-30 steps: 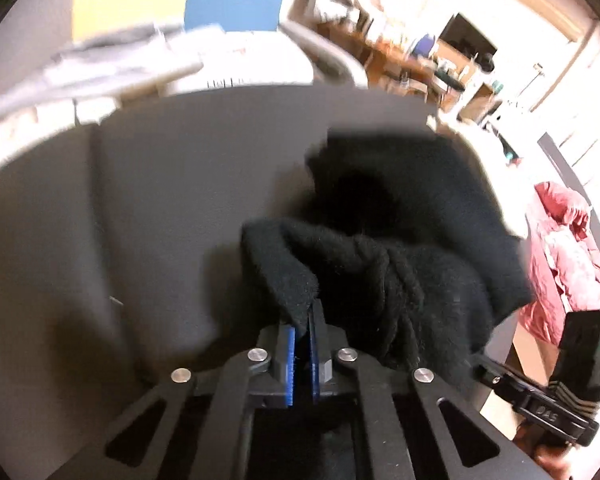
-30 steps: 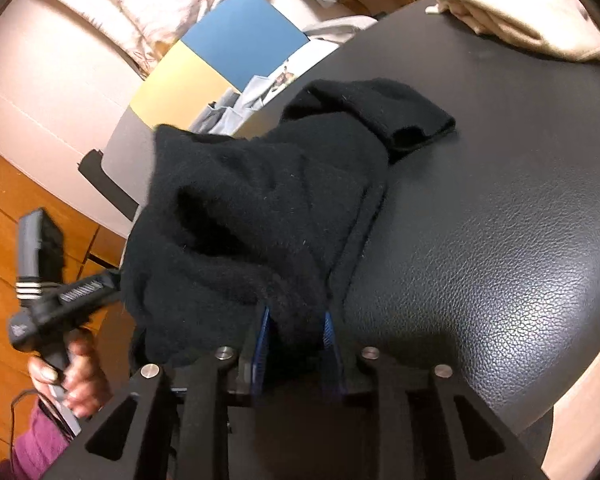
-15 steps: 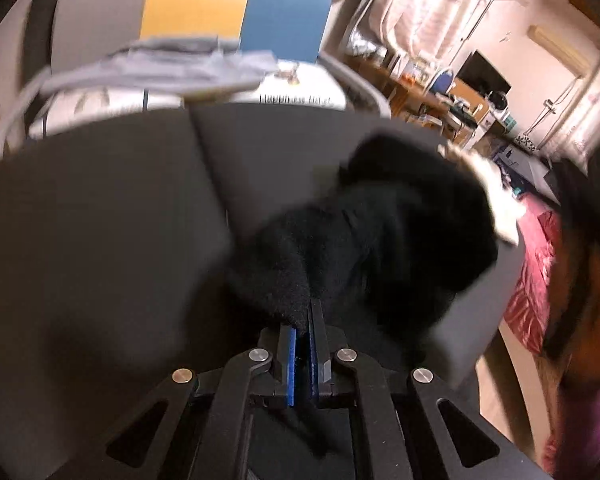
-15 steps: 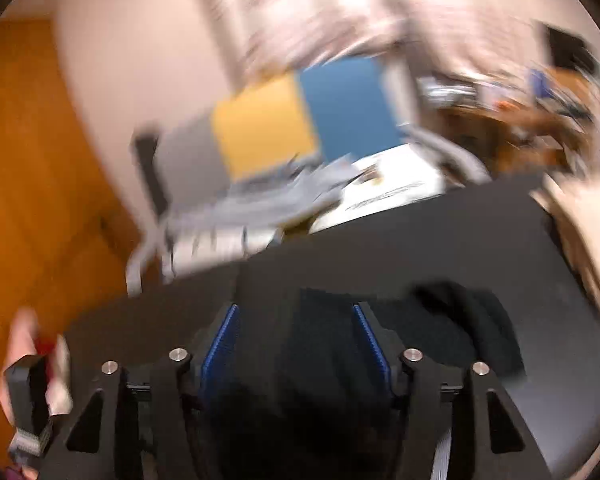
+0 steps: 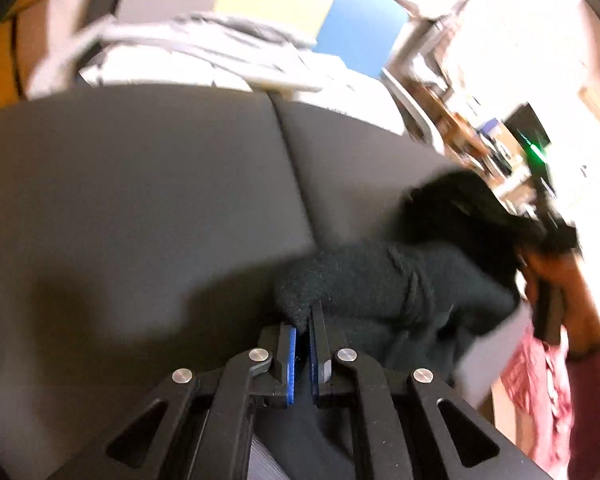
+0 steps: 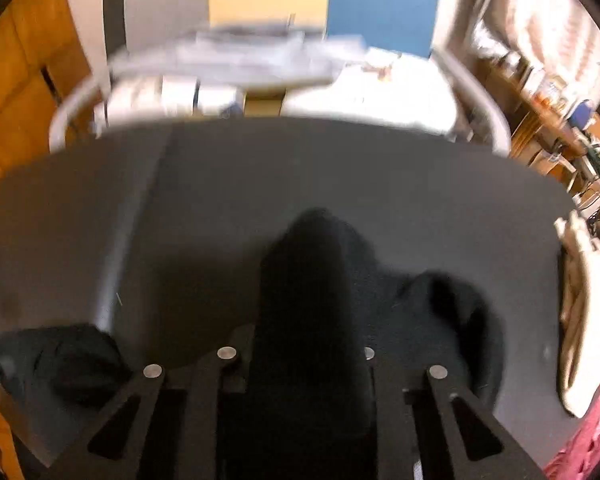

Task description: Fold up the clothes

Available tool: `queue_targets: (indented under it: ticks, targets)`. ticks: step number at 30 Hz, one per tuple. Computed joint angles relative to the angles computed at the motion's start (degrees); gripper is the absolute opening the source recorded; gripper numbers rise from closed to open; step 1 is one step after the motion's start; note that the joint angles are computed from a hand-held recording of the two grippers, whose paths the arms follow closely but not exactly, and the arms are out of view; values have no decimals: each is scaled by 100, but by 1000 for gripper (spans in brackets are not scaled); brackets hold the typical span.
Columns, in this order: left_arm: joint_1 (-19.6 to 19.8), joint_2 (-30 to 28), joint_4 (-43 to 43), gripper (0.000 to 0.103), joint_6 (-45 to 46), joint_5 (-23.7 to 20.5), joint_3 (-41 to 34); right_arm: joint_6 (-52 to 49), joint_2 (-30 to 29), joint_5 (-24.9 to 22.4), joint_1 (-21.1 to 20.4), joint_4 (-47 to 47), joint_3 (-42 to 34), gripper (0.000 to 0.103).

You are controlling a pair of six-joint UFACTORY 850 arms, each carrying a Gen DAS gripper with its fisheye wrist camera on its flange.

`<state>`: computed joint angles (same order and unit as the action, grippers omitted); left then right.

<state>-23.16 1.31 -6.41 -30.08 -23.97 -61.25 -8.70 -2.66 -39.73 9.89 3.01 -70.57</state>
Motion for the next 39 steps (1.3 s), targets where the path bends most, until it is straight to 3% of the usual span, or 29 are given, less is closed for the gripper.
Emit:
queue_targets:
  ticks: [5, 9, 11, 15, 17, 20, 23, 24, 25, 26, 28, 31, 36, 39]
  targets:
    - [218, 402, 1517, 5, -1436, -14, -131, -1317, 843, 900, -530, 2276, 319, 21]
    - [-112, 818, 2793, 5, -2736, -208, 278, -2494, 1530, 827, -1046, 4118, 966, 21]
    - [-337, 925, 3048, 5, -3126, -337, 546, -2542, 1730, 592, -1258, 4317, 1365, 21]
    - [-559, 916, 2335, 5, -2944, -269, 1198, -1918, 1980, 212, -1498, 3647, 2303, 26]
    - [-603, 984, 1944, 5, -2855, -167, 1504, -1897, 2153, 163, -1681, 3738, 2735, 33]
    - [-669, 1212, 1699, 7, -2847, 38, 1882, -1967, 2476, 277, -1918, 3908, 2972, 36]
    - [-743, 1429, 1887, 17, -2995, -58, 1936, -2049, 2809, 502, -2110, 4056, 2953, 36]
    - [-781, 1487, 2052, 27, -3165, -160, 1904, -2087, 2910, 578, -2176, 4117, 2940, 37]
    - [-808, 1542, 2295, 45, -3430, -184, 1881, -2238, 3001, 734, -2128, 4167, 2872, 37]
    - [-826, 1593, 2600, 53, -3766, -160, 1864, -2418, 3036, 853, -2000, 4252, 2775, 38]
    - [-862, 1689, 3233, 75, -4457, -132, 1824, -3125, 2837, 624, -1789, 4637, 2431, 44]
    - [-846, 1442, 3354, 77, -4398, -74, 1553, -3408, 2111, 166, -1221, 4464, 1733, 46]
    - [-1127, 464, 3341, 77, -3725, -703, 734, -1879, 596, -314, -73, 1852, 544, 46]
    - [-1258, 159, 3493, 78, -3374, -1031, 525, -1920, 58, -822, 304, 762, 232, 46]
